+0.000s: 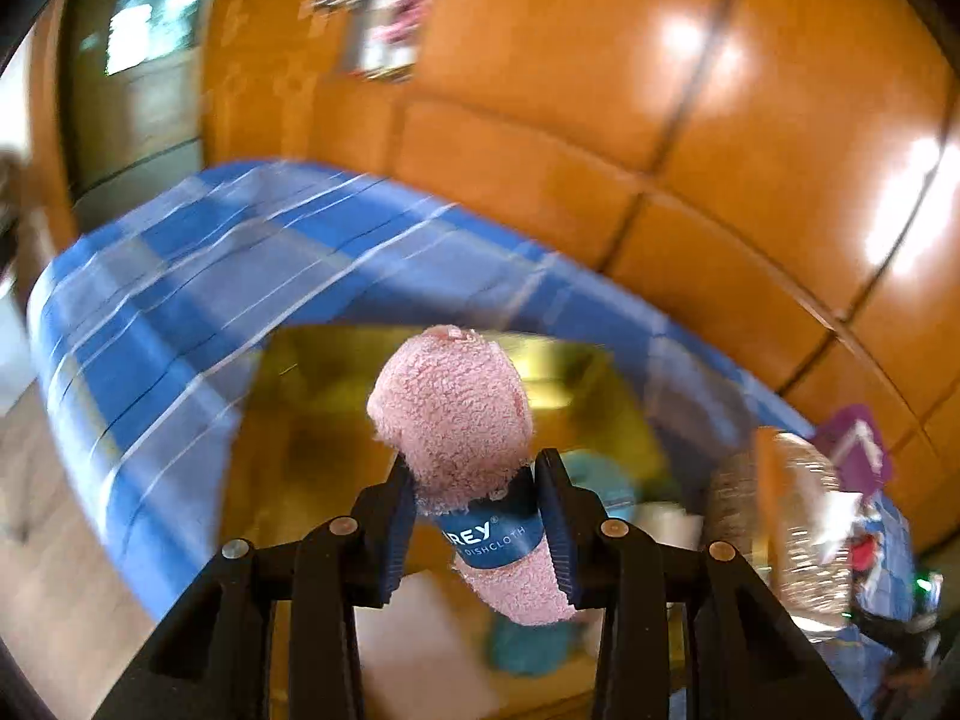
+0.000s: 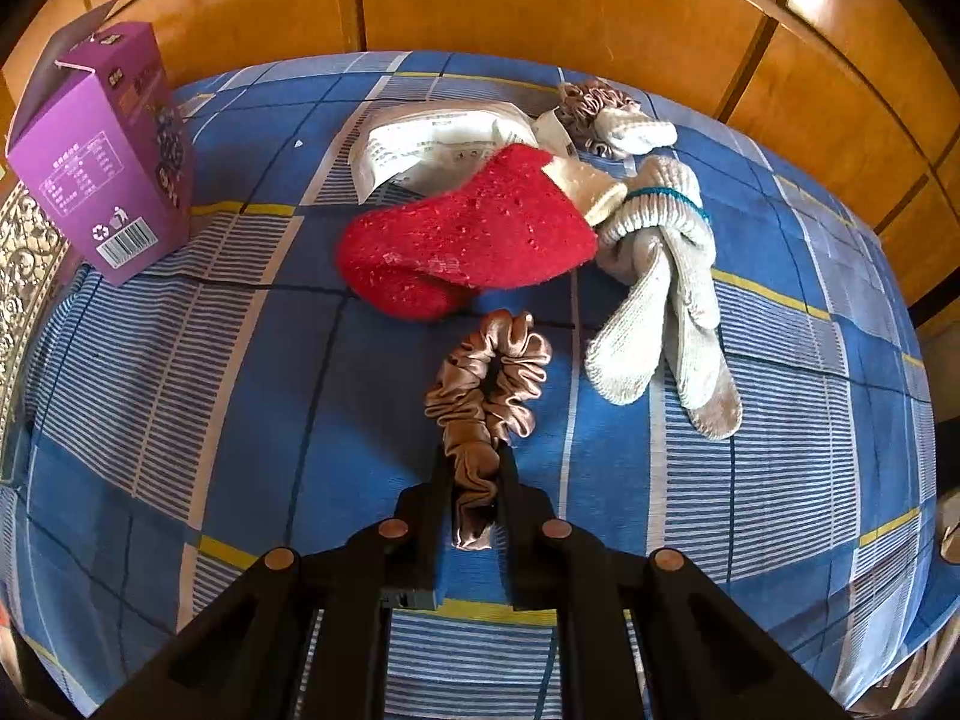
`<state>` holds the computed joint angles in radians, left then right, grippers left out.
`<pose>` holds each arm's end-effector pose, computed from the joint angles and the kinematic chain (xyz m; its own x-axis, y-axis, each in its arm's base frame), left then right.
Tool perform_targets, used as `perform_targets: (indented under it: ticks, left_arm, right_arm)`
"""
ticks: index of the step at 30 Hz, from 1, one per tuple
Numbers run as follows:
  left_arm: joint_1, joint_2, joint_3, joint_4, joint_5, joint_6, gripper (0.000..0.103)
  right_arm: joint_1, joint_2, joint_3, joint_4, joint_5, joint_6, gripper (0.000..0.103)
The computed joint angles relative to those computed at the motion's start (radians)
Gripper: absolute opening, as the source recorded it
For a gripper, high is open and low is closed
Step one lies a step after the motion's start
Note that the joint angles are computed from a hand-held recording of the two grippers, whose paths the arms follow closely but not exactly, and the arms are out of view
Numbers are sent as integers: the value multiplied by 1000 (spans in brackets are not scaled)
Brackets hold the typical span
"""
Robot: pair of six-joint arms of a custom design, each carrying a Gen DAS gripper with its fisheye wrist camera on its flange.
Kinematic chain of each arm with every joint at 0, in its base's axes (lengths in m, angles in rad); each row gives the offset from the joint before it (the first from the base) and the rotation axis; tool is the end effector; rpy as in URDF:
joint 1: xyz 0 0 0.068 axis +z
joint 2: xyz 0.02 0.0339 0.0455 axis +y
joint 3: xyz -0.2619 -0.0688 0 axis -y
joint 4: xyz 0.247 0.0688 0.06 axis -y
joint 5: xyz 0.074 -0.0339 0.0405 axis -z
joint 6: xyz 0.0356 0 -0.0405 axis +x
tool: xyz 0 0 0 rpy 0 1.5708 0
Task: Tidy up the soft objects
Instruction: 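Carry the pink towel roll with the left tool into the gold tray, then carry the brown scrunchie with the right tool into the tray and release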
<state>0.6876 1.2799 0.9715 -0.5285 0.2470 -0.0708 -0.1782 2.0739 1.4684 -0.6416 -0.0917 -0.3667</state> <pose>0.2150 0.1654 0.2660 -0.5378 -0.5305 -0.6552 -0.5282 0.8178 -0.2285 0.4123 -0.0709 0.1479 -0.9240 -0.1963 -0.3280 -0.1965 0.9799 -0.0330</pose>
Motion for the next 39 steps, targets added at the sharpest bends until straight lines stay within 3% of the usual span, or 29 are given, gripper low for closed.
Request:
perform_targets:
  ticks: [9,14,19,27,34,39]
  left_arm:
    - [82,152,24,3,-41,141,44]
    - [71,140,14,65,-47,123,79]
    - [95,60,-40,90,-27,71,79]
    - [52,-126,-193,31,16,104,79]
    - [-37,-244,-271,-16,28,110,82]
    - [-92,-292,-294,-29,15,114,82]
  right_arm:
    - [13,-32,-49,34,23,-1,12]
    - [13,-34,-56,46,31,-1,12]
    - [14,-35,-61,55,37,6,12]
    - [40,-69,-106,85,86,30,10]
    - [7,-60,-7,-64,-6,82,10]
    - [1,-67,148,-162,-83,124,10]
